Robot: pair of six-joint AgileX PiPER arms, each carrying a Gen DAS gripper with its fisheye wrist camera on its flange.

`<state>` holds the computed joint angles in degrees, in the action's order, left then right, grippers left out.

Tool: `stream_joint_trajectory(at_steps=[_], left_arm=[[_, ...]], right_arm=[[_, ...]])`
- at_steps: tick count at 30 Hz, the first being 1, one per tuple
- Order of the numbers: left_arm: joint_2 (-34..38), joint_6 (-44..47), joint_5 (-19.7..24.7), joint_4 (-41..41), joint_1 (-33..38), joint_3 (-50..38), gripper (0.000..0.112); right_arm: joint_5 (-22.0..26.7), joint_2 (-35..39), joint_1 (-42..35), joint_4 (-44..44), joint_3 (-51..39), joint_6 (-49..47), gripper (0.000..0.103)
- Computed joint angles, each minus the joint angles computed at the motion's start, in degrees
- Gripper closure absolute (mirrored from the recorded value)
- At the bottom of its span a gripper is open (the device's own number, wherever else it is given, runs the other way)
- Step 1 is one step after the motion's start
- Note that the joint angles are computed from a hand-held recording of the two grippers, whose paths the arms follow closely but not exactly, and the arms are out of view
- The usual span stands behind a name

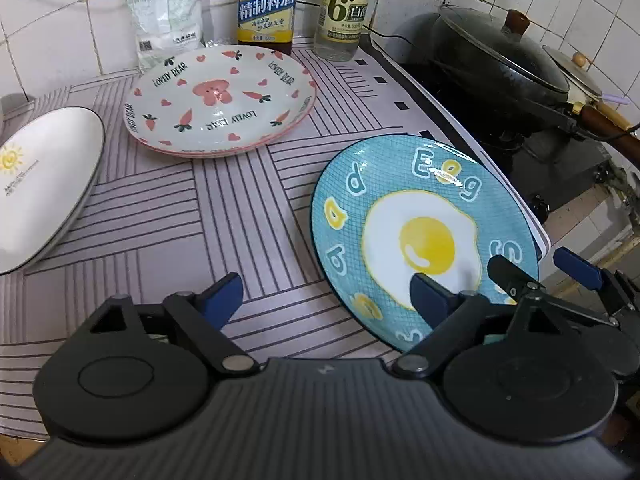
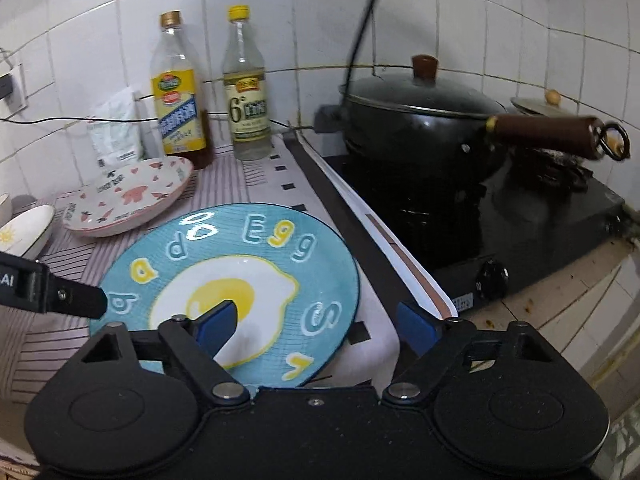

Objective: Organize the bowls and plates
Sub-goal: 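Lift the egg plate with both grippers and carry it toward the sun plate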

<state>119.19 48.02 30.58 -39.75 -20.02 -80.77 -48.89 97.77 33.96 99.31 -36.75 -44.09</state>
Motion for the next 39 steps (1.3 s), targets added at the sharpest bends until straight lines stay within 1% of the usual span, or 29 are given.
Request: stream_joint_trajectory(at_steps=[1,2,3,4,5,6,7,8,9,11,12,14,15,16,19,21,23,27,28,30,32,34,35,37,39], left_arm=[[0.2,0.19,-0.74,-0.13,-0.17,0.12,0.026],[0.47,-0.15,-1.13,0.13,-0.32,-0.01,0.03],[0.82,-0.76,-0.99,0.57,-0.29,-0.43,0.031],[1.33,-1.34,-0.37,0.86,-0.15,-1.14,0.035],[1.87,-1.68,0.48,1.09,0.06,-2.01,0.043],[2.5,-1.96,1.62,1.5,0.27,-3.02,0.046],[3.18,-2.42,2.64,1.84,0.43,-4.04,0.049],[3.88,-3.1,3.64,2.19,0.62,-5.09,0.053],[4.57,-3.67,4.53,2.41,0.76,-6.07,0.056],[6.0,-4.88,5.94,3.36,0.82,-8.0,0.069],[6.7,-4.48,6.92,2.94,1.0,-8.89,0.071],[7.65,-4.06,8.82,1.58,1.35,-10.21,0.08],[7.73,-4.05,9.1,1.28,1.25,-10.27,0.082],[7.83,-3.81,9.22,0.83,1.14,-10.28,0.085],[8.14,-2.78,9.25,-0.76,0.87,-9.88,0.089],[7.96,-1.96,8.71,-1.51,0.55,-9.17,0.09],[7.56,-1.62,7.39,-1.77,0.08,-8.27,0.089],[8.5,-0.97,7.78,-3.74,0.63,-9.19,0.089],[8.69,-0.61,7.7,-4.48,0.82,-9.23,0.089],[8.85,-1.0,6.53,-5.19,0.68,-9.06,0.089],[8.98,-1.38,4.53,-6.95,0.68,-8.5,0.089],[9.41,-2.54,5.12,-6.62,0.89,-9.41,0.089],[9.61,-2.87,5.51,-6.36,0.96,-9.85,0.089],[9.38,-2.24,5.07,-5.99,0.85,-9.65,0.089],[8.12,0.68,2.25,-5.67,0.37,-7.69,0.088]], right_arm=[[-0.02,0.34,-0.27,-0.55,-0.1,0.17,0.017],[-0.35,0.55,-0.01,-1.75,0.35,1.45,0.017],[-0.29,0.54,0.09,-2.87,0.85,2.62,0.018],[0.38,0.42,-0.34,-3.76,1.2,3.24,0.02],[1.27,0.18,-0.95,-4.77,1.63,3.94,0.026],[2.09,0.13,-1.47,-6.31,2.23,5.59,0.03],[2.91,0.07,-2.14,-7.43,2.62,6.92,0.036],[3.72,0.1,-2.83,-8.47,2.92,8.22,0.041],[4.44,0.15,-3.5,-10.05,3.48,10.26,0.044],[6.02,0.15,-4.91,-12.85,4.38,14.06,0.058],[6.67,0.18,-5.46,-13.67,4.6,15.33,0.06],[7.23,0.35,-6.07,-13.01,4.43,15.86,0.075],[7.55,0.4,-6.43,-12.51,4.36,15.71,0.075],[7.97,0.07,-6.78,-13.89,4.97,17.56,0.076],[9.6,-0.93,-7.91,-15.89,5.91,19.83,0.078],[10.59,-1.31,-8.63,-17.32,6.41,21.52,0.078],[11.84,-1.55,-9.87,-21.05,7.38,25.81,0.078],[12.45,-1.32,-11.82,-30.92,9.86,38.37,0.078],[12.16,-1.02,-11.8,-31.6,9.88,39.31,0.078],[11.4,-0.36,-11.24,-31.27,9.54,38.72,0.077],[11.52,-0.49,-11.67,-34.46,10.33,40.62,0.077],[13.66,-1.73,-13.3,-39.25,11.33,42.57,0.077],[14.48,-2.12,-13.62,-39.69,11.34,42.55,0.077],[15.38,-2.37,-13.13,-36.1,10.29,38.02,0.077],[15.67,-2.56,-12.54,-33.79,9.59,35.59,0.077]])
